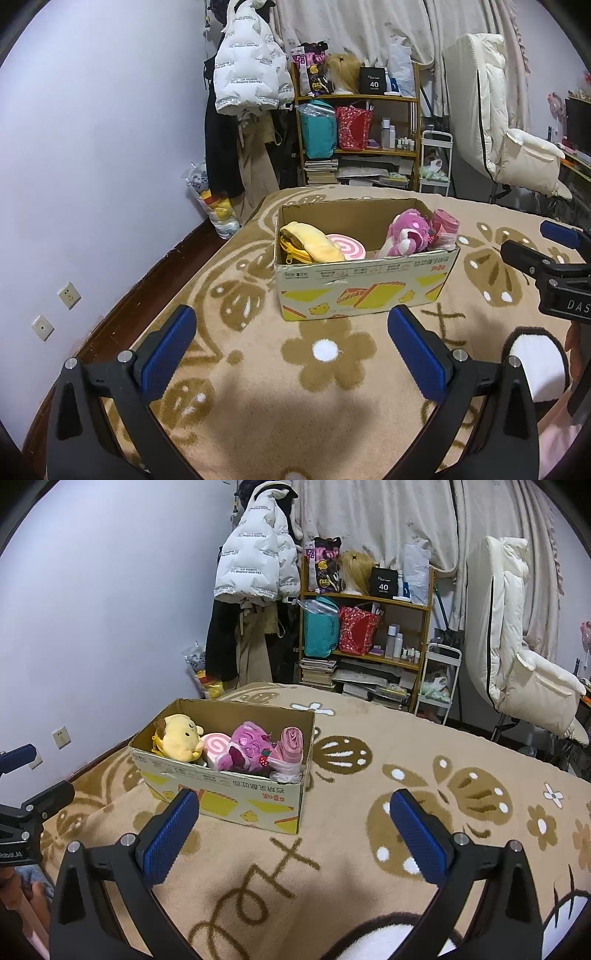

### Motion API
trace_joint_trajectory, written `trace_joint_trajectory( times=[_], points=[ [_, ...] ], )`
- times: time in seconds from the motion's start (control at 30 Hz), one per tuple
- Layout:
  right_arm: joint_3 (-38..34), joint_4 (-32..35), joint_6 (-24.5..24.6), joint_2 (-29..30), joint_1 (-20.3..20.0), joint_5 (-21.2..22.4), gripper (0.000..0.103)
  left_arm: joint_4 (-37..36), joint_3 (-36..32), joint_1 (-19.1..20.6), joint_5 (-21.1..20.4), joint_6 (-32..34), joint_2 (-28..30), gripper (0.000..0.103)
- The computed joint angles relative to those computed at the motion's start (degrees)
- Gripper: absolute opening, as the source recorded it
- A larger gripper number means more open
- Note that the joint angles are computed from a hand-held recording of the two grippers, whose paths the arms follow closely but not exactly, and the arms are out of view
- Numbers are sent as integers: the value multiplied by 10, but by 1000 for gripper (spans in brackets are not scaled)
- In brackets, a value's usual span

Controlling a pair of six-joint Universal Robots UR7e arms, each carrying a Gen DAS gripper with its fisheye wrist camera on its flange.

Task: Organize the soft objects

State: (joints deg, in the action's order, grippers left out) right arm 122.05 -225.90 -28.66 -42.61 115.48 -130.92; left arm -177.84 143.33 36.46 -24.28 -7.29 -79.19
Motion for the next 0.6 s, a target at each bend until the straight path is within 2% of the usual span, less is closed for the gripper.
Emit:
trace_joint_trajectory(
  times=[0.6],
  points=[
    [0,-5,-2,-1,2,-2,103,-14,5,-5,0,2,2,102]
  ],
)
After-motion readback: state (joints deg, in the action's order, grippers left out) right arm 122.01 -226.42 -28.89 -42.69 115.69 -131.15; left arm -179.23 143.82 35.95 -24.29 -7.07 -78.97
